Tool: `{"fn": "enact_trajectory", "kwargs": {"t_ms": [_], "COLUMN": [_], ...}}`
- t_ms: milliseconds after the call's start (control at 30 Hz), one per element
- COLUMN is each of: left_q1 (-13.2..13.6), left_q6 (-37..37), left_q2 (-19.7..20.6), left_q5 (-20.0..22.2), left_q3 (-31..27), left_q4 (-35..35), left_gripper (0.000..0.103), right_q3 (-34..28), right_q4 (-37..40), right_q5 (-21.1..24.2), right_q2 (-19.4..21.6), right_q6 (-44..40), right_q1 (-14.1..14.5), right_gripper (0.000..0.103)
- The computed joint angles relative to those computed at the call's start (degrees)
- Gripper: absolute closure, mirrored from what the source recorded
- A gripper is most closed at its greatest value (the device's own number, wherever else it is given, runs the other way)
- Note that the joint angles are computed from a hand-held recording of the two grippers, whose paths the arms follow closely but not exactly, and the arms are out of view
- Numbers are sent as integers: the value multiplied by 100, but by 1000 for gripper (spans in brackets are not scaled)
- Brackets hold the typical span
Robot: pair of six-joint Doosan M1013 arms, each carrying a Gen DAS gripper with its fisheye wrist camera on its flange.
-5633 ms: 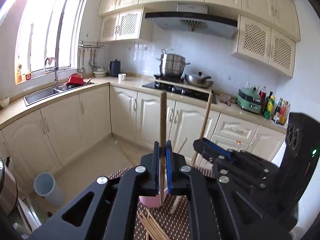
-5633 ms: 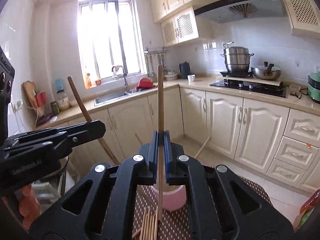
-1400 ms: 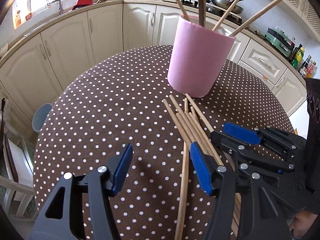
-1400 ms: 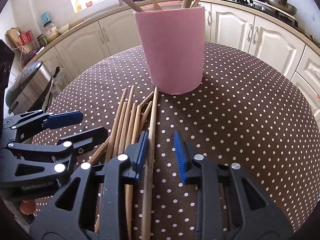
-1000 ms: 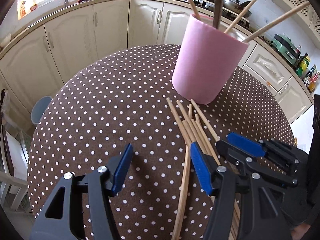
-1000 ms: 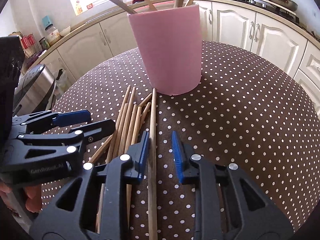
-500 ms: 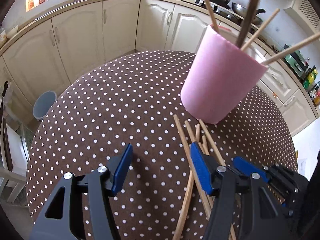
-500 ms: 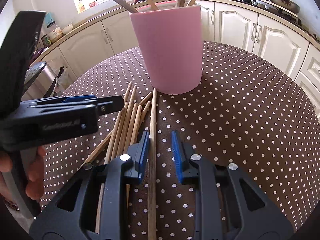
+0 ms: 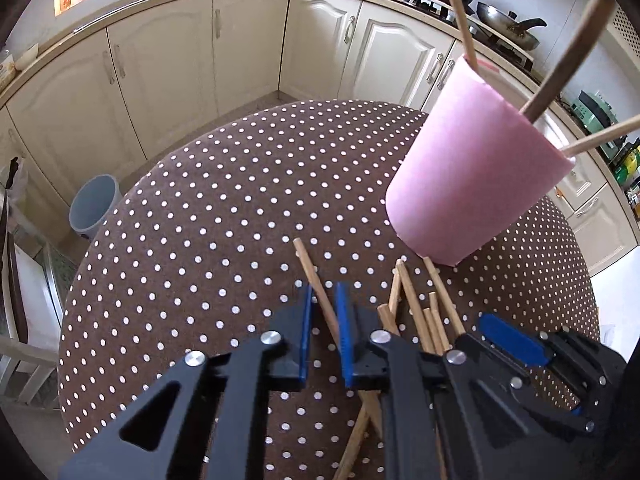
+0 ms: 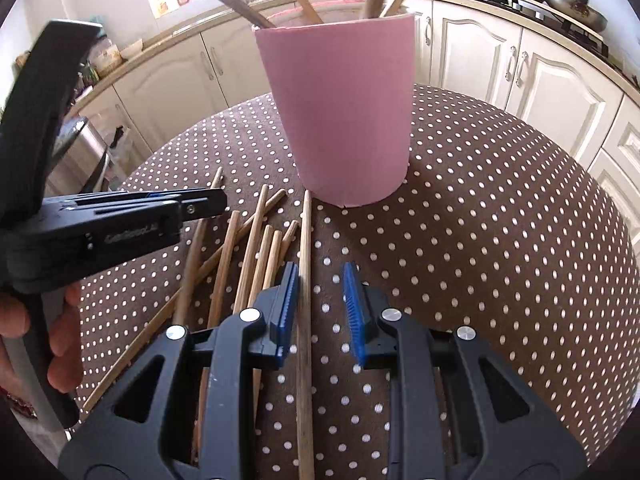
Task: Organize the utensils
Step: 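Close the left gripper on a chopstick while the right gripper approaches another, then lift both held chopsticks upright and carry them over the pink cup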
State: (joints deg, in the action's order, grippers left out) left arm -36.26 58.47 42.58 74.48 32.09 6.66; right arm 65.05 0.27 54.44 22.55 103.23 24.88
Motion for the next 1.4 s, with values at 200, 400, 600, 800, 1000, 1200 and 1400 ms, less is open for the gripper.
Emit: {"fn": "enact_trajectory", "kwargs": {"t_ms": [200, 400, 600, 800, 1000, 1200, 1400], "left_q1": [-9, -38, -137, -278, -457, -648, -841], "left_q6": [133, 198, 341, 470, 437, 450, 477], "left_q2": [-74, -255, -559, -943, -1274, -1581, -1704], "left_q5": [-52, -242, -532, -925, -1224, -1540, -1725], "left_q3": [132, 431, 757, 1131, 1377, 1584, 1513], "left_q4": [36, -62, -41, 82, 310, 540, 814], "left_gripper": [97, 97, 97, 97, 97, 97, 97], "right_q3": [-689, -973, -639, -325, 53, 266, 400], "right_q4": [-359, -457, -292, -151, -186, -430, -768], "right_q5": [776, 1060, 681, 254, -263, -680, -1095], "right_q2": [393, 554, 289, -75, -495, -852, -1134], "right_q6": [-189, -333, -236, -199, -16, 187, 427], "right_q1": [91, 152, 128, 144, 189, 299, 395], "right_gripper": [80, 97, 97, 97, 97, 97, 97]}}
